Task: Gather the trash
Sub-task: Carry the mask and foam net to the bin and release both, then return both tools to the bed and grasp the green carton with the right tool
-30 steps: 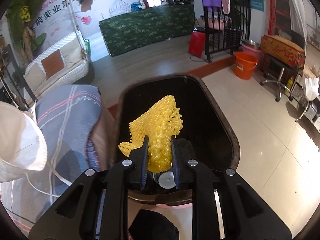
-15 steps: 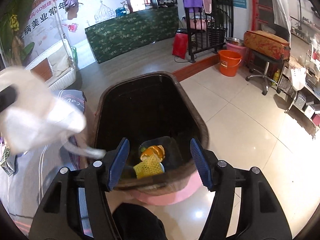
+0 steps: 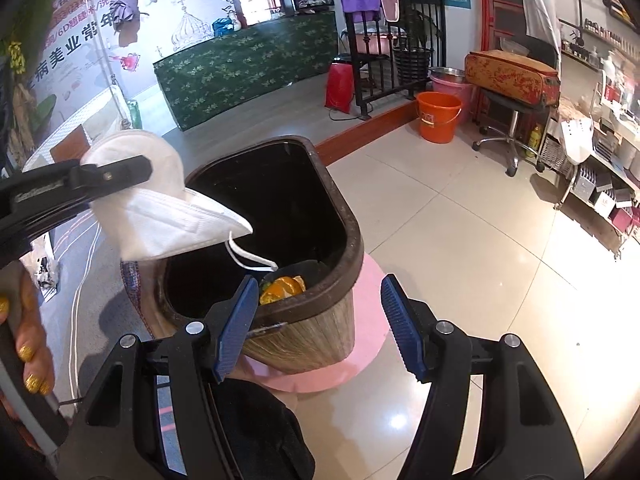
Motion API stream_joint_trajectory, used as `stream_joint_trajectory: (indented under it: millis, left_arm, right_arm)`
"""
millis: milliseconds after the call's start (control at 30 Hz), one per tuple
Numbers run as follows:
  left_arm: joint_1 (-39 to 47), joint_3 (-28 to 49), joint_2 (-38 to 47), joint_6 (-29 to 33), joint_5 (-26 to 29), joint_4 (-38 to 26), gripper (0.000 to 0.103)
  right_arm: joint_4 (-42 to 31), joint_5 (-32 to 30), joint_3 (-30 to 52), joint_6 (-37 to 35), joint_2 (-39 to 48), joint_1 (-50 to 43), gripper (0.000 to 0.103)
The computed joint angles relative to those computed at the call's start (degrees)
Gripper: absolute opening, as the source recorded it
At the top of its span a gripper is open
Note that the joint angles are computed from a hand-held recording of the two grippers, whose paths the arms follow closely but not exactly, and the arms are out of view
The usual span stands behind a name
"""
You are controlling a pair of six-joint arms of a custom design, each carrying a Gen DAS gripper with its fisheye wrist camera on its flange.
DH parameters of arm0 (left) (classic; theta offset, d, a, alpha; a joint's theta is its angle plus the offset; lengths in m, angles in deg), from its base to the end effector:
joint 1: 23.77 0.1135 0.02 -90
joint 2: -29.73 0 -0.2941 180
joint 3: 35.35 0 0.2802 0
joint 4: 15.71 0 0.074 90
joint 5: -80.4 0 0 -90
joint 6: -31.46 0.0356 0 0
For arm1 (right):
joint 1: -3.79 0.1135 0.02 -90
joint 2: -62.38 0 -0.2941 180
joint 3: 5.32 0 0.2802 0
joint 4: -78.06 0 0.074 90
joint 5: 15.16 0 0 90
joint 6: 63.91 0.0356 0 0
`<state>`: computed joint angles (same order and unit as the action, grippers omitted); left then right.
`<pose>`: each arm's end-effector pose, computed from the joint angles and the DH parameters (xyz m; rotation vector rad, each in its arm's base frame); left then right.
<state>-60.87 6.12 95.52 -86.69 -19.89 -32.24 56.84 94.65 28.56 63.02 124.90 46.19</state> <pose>0.1930 -0.1380 0.1950 0.0850 2.2994 -0.3925 0.1555 0.1256 0.1579 0.0381 2.3860 0.2353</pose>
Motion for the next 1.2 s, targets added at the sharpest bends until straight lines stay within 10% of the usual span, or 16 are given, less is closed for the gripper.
stream_joint_trajectory:
  millis: [233, 367, 667, 967, 1200]
  left_arm:
    - [1.48, 2.16, 5.28, 1.00, 1.98, 1.00, 0.018]
    - [1.90, 1.13, 4.56, -0.40, 1.41, 2.27, 0.070]
    - [2.23, -3.48, -8.49, -4.71, -4.98, -3.80, 0.095]
    - [-3.81, -4.94, -26.59, -11.44, -22.92, -28.85, 0.097]
    - [-0.28, -5.54, -48.11, -14.63, -25.68, -50.38, 0.097]
  right_arm:
    - [-1.17, -0.57, -0.89, 0.37, -2.03, -0.24, 0.064]
    - [-2.08, 0.24, -0.37, 0.87, -2.52, 0.88, 0.064]
    - [-1.15, 1.60, 0.23, 1.77, -1.26, 2.94, 0.071]
    - [1.02, 2.86, 4.58, 2.61, 4.09, 9.50, 0.077]
    - [3.38, 2.36, 10.92, 1.28, 10.91, 16.78, 0.083]
